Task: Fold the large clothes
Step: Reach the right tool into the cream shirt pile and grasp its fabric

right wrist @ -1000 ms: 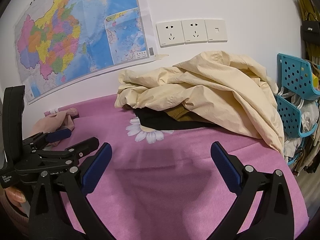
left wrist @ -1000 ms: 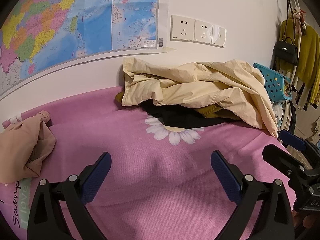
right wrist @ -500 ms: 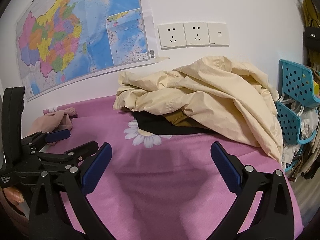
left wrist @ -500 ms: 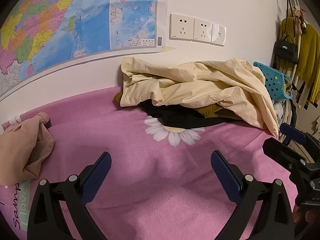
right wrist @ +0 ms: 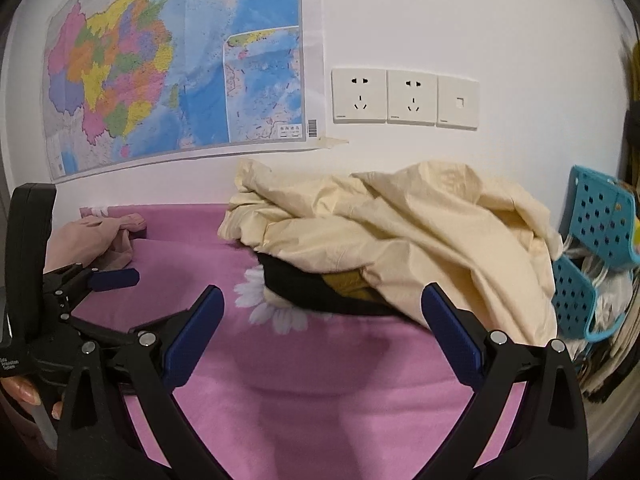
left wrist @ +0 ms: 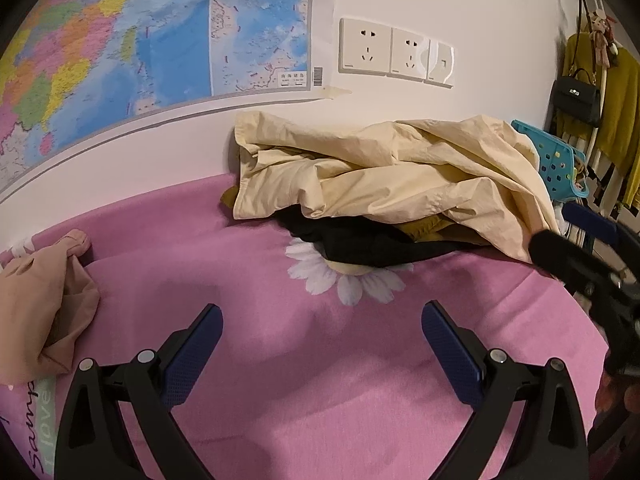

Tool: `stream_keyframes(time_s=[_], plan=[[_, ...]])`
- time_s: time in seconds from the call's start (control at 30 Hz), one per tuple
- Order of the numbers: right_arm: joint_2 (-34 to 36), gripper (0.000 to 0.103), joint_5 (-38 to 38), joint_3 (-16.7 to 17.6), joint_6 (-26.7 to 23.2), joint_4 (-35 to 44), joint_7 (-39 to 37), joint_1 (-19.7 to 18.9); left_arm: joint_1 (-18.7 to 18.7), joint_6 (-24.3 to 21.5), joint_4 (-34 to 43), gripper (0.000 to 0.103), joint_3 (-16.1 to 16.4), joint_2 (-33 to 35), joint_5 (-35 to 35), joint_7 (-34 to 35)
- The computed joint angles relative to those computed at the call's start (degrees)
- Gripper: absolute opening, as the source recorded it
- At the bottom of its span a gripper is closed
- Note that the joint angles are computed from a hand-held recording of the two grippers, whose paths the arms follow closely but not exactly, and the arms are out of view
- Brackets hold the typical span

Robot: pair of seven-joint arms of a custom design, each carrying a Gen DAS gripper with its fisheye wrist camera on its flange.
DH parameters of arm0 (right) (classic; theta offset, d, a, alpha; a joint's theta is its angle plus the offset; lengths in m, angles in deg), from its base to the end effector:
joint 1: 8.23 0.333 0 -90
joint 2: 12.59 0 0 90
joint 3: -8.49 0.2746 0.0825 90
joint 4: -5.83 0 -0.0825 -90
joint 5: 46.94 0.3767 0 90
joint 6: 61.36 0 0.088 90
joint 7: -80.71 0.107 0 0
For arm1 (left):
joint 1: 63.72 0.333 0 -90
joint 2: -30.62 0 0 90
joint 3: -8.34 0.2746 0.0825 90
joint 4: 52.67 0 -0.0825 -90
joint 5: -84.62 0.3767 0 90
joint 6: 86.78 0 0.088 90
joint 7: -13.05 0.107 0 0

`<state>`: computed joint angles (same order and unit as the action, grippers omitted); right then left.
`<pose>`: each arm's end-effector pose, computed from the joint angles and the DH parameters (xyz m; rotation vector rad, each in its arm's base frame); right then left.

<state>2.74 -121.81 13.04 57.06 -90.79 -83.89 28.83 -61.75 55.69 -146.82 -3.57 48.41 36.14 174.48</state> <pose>0.5194 0.3881 0.4506 -1.1448 1.9107 -1.2045 0.6644 -0.0982 0.4599 -0.9334 2.4382 -1.1588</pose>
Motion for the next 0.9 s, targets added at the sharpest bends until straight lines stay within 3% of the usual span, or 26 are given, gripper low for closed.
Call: stream_keyframes(time_s=[0.33, 0.5, 0.7, 0.8, 0.9], plan=[[4.20, 0.097, 3.43, -2.67, 4.35, 7.30, -16.61, -3.89, -3.23, 0.36, 11.00, 0.096, 0.07, 8.89, 9.04, -9.85], [11.47, 0.097, 10.10, -5.00, 6.36, 16.95, -28.73, -5.95, -5.28, -0.88, 20.22, 0.096, 0.79, 16.00, 15.92, -18.10], [22.83, 0.095, 16.69, -8.36, 5.78, 32.08, -43.33, -6.24, -5.53, 0.04, 25.00, 0.096, 0.01, 19.86, 19.76, -21.78], [25.50, 0.075, 19.85, -9.68, 6.40, 35.71, -47.80, -6.51, -5.55, 0.65, 25.31, 0.096, -0.34, 20.34, 20.69, -22.09], [23.06, 0.053, 21.23, -11.31, 9.65, 32.50, -47.15, -6.20, -5.40, 0.69, 25.64, 0.096, -0.67, 20.74, 21.14, -22.05]])
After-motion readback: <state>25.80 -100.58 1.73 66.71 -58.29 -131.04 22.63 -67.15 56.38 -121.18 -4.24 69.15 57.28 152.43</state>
